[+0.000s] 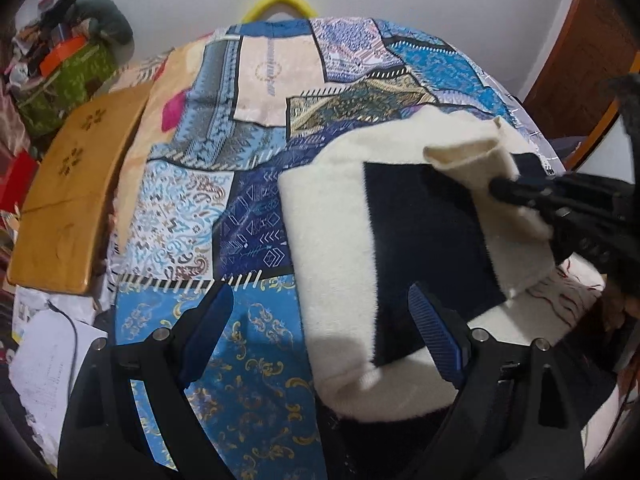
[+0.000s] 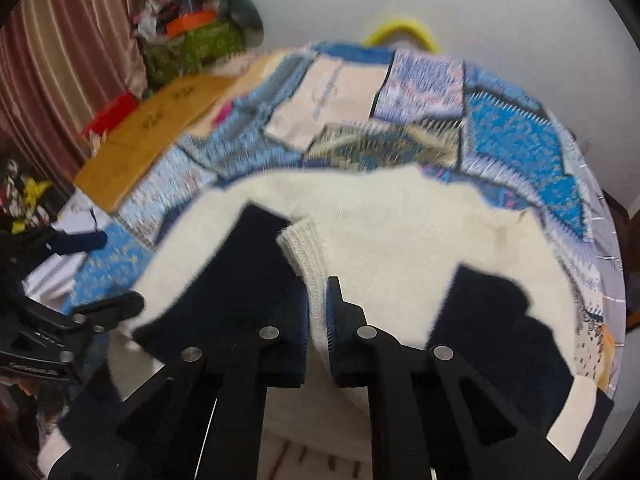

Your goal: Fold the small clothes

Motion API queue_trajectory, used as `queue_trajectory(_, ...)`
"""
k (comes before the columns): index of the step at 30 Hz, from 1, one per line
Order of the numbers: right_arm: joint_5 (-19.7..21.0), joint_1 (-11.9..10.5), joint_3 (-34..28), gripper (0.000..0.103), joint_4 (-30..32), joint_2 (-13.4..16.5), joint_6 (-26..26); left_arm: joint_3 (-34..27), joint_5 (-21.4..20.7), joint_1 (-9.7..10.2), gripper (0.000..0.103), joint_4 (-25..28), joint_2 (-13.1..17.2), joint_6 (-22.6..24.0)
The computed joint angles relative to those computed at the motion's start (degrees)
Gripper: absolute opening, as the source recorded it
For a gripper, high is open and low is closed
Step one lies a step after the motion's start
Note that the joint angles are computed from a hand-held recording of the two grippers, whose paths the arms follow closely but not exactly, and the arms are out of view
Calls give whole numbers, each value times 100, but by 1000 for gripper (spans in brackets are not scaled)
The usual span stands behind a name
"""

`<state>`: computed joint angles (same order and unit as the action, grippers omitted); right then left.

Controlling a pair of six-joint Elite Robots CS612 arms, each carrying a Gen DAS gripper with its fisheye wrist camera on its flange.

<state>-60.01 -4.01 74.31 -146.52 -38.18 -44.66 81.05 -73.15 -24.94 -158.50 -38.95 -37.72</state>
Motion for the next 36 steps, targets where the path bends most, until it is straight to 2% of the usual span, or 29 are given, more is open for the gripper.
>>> queue_trajectory(6, 600, -259, 305, 7, -747, -283, 412, 31, 101, -88, 90, 29, -112, 1)
queue_trajectory(16, 803, -687, 319, 7, -1381, -400, 1192, 45, 264, -255, 90, 138, -252, -57)
queue_trajectory(21, 748, -871, 293, 7, -1390, -380, 1424, -32, 342, -326, 90, 287, -261, -48)
queue_trajectory(27, 692, -1047, 248, 7, -1028, -321, 1493, -211, 235, -367, 90, 515, -201, 21)
queue_trajectory(32, 625, -1154, 186, 7, -661, -235, 1497, -383, 302, -411, 90, 774, -137, 147)
queue_trajectory(36, 447, -1207, 153, 7, -324, -162, 1459, -472, 232, -414, 90, 868, -93, 158)
